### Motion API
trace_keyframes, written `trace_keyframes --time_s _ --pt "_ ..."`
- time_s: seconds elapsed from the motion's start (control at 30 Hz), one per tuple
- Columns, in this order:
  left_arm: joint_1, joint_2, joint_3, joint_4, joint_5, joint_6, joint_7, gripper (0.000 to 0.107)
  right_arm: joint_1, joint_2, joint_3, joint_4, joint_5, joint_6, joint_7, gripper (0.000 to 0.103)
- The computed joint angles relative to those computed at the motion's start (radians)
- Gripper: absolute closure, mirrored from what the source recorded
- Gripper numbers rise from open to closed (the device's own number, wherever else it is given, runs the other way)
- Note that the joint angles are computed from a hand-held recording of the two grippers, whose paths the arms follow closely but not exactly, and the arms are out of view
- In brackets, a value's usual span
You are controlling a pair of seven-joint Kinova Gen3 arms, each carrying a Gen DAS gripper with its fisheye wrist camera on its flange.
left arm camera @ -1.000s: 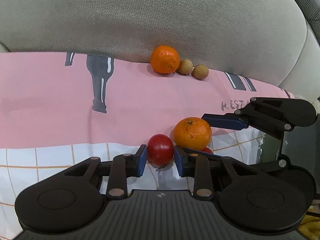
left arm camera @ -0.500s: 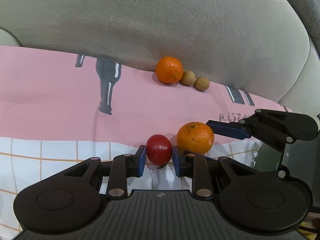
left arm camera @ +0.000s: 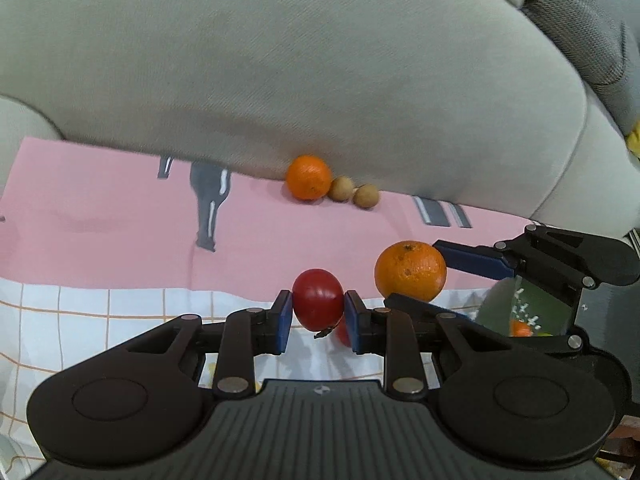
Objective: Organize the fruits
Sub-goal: 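Carry the tomato and mandarin over the green colander with both grippers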
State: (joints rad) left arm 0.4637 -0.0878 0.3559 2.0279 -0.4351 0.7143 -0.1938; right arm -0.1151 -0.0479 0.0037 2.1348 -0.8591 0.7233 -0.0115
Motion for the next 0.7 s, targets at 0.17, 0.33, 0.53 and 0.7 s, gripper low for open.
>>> trace_keyframes --time_s 0.17,0.33,0.53,0.7 --pt "0.044 0.020 0.046 -0.072 -0.060 0.087 0.038 0.077 0.038 -0.068 0.063 0.016 -0.018 0.084 0.007 0.060" --pt "0.121 0.057 0.063 -0.147 -0.122 0.163 0.070 0.077 0.091 -0.111 0.139 0.016 -0.006 0.183 0.008 0.060" --pt "0.225 0.120 0.051 -0.240 -0.166 0.222 0.049 0.077 0.166 -0.128 0.227 0.009 -0.003 0.272 0.054 0.060" --pt "0.309 0.187 0.020 -0.312 -0.189 0.239 0.017 0.077 0.256 -0.104 0.284 -0.008 -0.009 0.339 0.090 0.060"
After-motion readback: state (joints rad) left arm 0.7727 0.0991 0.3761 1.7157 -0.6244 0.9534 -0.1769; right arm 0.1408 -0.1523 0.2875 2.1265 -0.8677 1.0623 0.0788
